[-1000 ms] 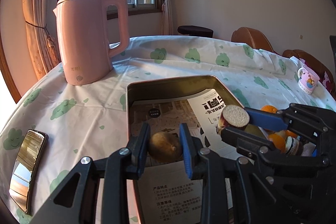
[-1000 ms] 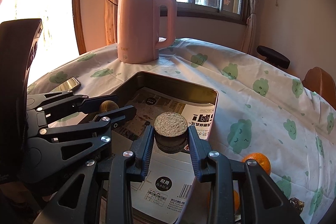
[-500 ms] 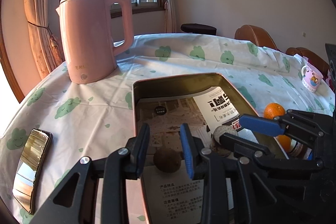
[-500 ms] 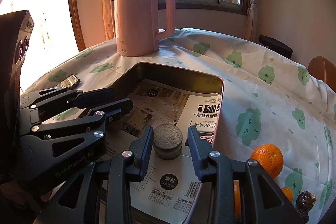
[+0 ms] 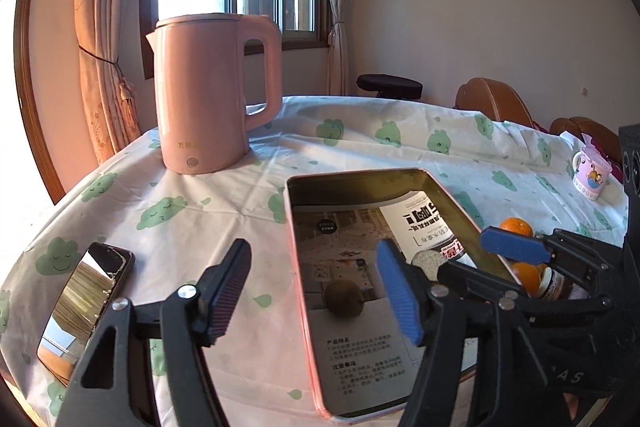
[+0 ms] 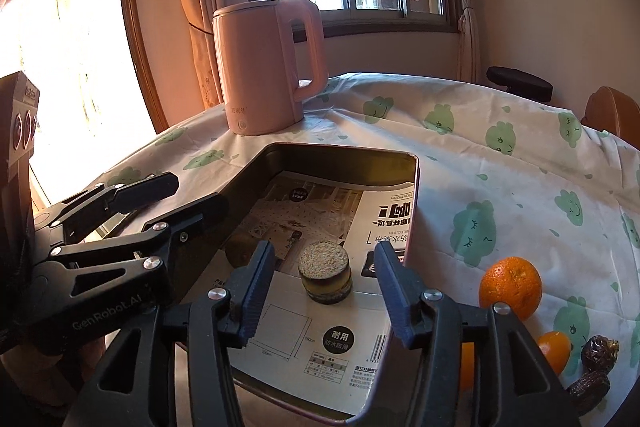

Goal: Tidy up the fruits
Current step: 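Move both open tools back to the fruit cluster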

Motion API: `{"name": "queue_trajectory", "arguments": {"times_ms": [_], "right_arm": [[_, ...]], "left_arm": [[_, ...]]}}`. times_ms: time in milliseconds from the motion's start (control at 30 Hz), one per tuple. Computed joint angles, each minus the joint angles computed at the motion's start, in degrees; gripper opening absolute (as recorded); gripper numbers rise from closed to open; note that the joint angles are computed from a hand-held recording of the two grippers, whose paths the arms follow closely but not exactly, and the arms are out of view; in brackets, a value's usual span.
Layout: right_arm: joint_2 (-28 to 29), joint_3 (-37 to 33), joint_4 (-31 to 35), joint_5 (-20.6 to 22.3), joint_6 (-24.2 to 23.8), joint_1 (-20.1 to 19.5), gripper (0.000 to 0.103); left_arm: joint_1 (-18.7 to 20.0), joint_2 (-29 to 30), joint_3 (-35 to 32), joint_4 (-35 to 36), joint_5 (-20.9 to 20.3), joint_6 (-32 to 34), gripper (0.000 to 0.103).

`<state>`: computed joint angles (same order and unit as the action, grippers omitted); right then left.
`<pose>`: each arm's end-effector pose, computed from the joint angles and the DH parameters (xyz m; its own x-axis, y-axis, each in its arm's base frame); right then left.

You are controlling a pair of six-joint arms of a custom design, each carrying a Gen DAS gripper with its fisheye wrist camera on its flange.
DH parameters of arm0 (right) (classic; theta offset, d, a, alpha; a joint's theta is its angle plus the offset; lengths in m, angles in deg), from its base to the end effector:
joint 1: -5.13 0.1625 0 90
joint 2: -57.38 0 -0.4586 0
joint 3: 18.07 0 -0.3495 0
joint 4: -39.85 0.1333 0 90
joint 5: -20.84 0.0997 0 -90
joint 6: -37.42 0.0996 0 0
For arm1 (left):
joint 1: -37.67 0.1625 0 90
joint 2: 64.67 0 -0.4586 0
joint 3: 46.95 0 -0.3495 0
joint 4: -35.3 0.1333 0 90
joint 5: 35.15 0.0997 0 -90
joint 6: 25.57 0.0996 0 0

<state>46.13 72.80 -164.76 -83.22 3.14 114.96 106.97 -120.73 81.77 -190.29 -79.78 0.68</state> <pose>0.3231 -0.5743 -0.1138 -0.6365 -0.5977 0.4874 -0.7702 0.5253 -0.3617 0.0256 -0.5099 0.2663 -0.7192 -0.1207 -0.6843 0.5340 0.5342 -0.6554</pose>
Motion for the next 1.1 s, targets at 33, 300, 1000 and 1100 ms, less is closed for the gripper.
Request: {"name": "queue_trajectory", "arguments": {"times_ms": [33,300,1000,1100], "right_arm": [[-0.4,1.0,-0.9,0.5,0.3,-0.1,0.064],[-3.4,9.6,-5.9,1.2,3.0,-0.5,0.075],[-2.8,18.6,-29.1,-5.4,-11.6,0.9,0.084],[-4.0,20.6,-35.3,-8.9,-13.4,-0.5,0.084]], "left_arm": [[-0.2,-0.2,0.6,-0.2,-0.5,0.0,0.073],[-2.7,0.9,5.2,-8.1,0.5,1.5,0.078],[-8.5,1.8,11.4,-18.0,0.6,0.2,0.097],[-9.7,3.9,11.2,-16.8,-0.1,-0.5,0.097]]}}
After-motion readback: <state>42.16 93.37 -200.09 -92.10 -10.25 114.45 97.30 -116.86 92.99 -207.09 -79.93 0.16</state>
